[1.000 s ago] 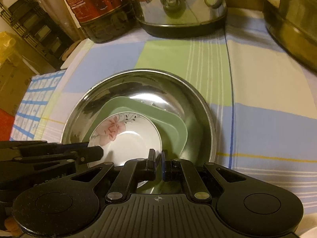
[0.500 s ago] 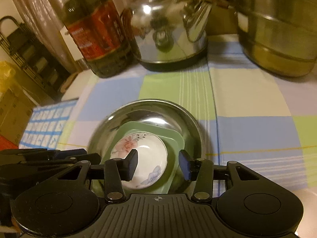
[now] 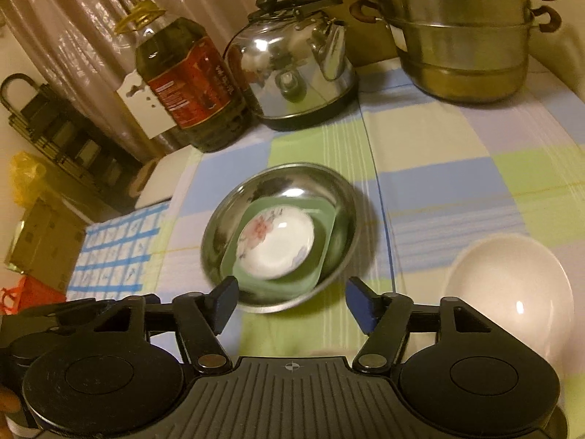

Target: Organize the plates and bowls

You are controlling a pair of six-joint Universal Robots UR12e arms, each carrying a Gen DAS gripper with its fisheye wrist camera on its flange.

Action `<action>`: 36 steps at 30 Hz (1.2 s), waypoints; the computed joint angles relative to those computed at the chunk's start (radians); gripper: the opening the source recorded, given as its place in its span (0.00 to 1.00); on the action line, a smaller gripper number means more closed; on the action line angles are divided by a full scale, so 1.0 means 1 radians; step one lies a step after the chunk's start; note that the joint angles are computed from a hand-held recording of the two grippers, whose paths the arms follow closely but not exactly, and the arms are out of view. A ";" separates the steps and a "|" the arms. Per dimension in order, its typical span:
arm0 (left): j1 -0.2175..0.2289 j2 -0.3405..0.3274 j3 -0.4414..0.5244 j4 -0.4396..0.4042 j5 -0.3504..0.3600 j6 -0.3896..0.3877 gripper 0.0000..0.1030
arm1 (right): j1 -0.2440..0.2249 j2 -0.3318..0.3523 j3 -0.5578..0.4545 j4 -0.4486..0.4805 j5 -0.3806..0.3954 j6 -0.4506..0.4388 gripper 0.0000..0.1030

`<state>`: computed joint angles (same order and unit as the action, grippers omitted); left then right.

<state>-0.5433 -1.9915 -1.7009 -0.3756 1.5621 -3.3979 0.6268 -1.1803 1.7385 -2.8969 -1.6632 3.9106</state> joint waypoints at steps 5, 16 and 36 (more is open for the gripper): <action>-0.031 0.025 -0.027 0.003 0.036 -0.009 0.40 | 0.019 -0.042 0.057 -0.030 -0.003 0.022 0.66; -0.115 0.055 -0.047 0.013 0.123 -0.071 0.41 | 0.063 -0.146 0.176 -0.007 -0.063 -0.079 0.66; -0.281 0.061 -0.044 -0.087 0.300 -0.266 0.41 | 0.053 -0.334 0.401 -0.011 -0.001 -0.103 0.66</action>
<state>-0.8241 -1.9305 -1.7451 -0.4629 1.8621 -3.6641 0.6795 -1.5143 2.1394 -2.9083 -1.6647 3.8072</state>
